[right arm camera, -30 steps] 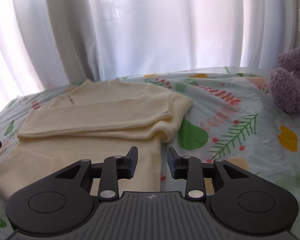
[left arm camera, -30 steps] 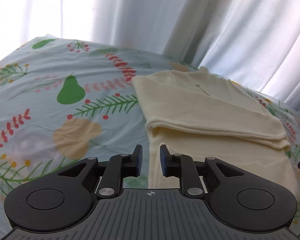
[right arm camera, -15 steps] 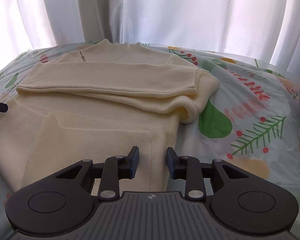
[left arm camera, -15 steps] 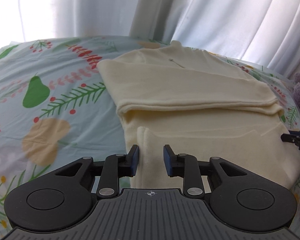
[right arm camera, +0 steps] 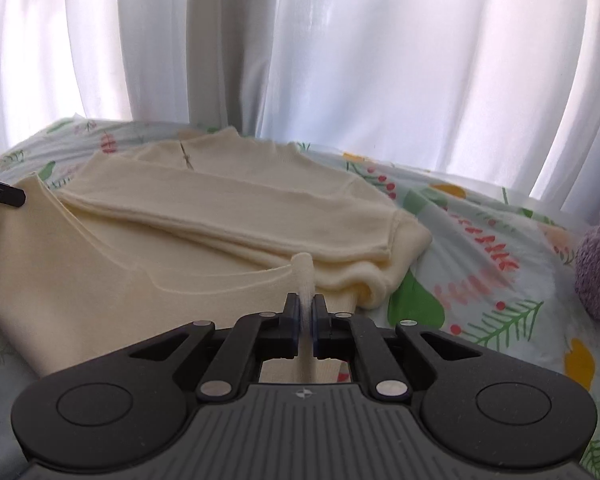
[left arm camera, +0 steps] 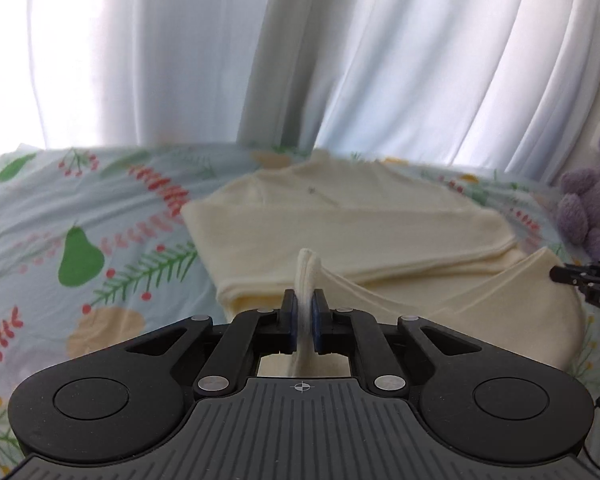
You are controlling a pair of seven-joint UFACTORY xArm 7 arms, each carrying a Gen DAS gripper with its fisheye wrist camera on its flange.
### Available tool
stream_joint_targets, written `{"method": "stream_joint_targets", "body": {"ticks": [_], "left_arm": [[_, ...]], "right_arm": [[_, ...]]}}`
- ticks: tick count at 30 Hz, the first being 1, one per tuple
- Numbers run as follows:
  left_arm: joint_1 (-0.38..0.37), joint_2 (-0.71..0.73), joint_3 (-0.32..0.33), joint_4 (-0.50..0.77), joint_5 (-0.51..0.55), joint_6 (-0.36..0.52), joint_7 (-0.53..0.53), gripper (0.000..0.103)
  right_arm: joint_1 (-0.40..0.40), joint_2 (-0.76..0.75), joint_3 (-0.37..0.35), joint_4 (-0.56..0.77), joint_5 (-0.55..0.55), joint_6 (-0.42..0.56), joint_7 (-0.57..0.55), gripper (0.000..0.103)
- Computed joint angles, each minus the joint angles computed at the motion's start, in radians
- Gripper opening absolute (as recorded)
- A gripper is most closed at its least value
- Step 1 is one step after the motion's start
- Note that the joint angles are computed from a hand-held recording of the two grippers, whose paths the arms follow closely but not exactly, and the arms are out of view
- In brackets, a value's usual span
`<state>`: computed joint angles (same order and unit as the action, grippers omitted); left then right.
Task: Fold small clothes
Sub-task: 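Grasp the folded hem edge with both grippers and lift it toward the collar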
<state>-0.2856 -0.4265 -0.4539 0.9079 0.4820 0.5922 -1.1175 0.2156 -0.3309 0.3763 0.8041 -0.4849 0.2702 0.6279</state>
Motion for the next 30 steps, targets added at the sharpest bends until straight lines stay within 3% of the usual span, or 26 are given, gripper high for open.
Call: {"method": "stream_joint_targets", "body": {"ticks": [4, 8, 11, 13, 16, 18, 22, 23, 25, 28, 30], "left_arm": [[0.093, 0.028, -0.032, 0.070, 0.126, -0.024, -0.058, 0.009], [0.159, 0.169, -0.047, 0.177, 0.265, 0.007, -0.157, 0.009], [0.157, 0.300, -0.037, 0.253, 0.333, 0.059, -0.194, 0.009], [0.137, 0.371, -0.017, 0.282, 0.336, 0.079, -0.187, 0.009], [0.100, 0.431, 0.022, 0.297, 0.278, 0.080, -0.091, 0.010], [0.080, 0.418, 0.050, 0.262, 0.258, 0.044, -0.061, 0.012], [0.043, 0.355, 0.126, 0.154, 0.150, -0.139, 0.010, 0.037], [0.030, 0.352, 0.144, 0.142, 0.124, -0.160, 0.031, 0.036], [0.002, 0.367, 0.163, 0.154, 0.127, -0.134, 0.036, 0.032], [-0.041, 0.383, 0.191, 0.180, 0.122, -0.069, 0.069, 0.013], [-0.066, 0.388, 0.200, 0.208, 0.142, -0.010, 0.083, 0.010]], "right_arm": [[-0.113, 0.029, 0.070, 0.073, -0.119, -0.036, 0.108, 0.005], [-0.240, 0.168, 0.156, 0.215, -0.365, 0.003, 0.351, 0.005], [-0.232, 0.298, 0.151, 0.320, -0.469, 0.060, 0.426, 0.005], [-0.207, 0.370, 0.130, 0.369, -0.462, 0.087, 0.410, 0.005], [-0.175, 0.442, 0.102, 0.409, -0.395, 0.108, 0.328, 0.006], [-0.156, 0.456, 0.088, 0.412, -0.352, 0.122, 0.265, 0.007], [-0.155, 0.429, 0.080, 0.363, -0.157, 0.054, 0.042, 0.033], [-0.165, 0.427, 0.094, 0.355, -0.121, 0.048, -0.019, 0.033], [-0.118, 0.430, 0.055, 0.361, -0.157, 0.072, -0.033, 0.032], [-0.069, 0.436, 0.015, 0.375, -0.200, 0.102, -0.015, 0.010], [-0.039, 0.434, -0.008, 0.385, -0.216, 0.121, -0.012, 0.006]]}}
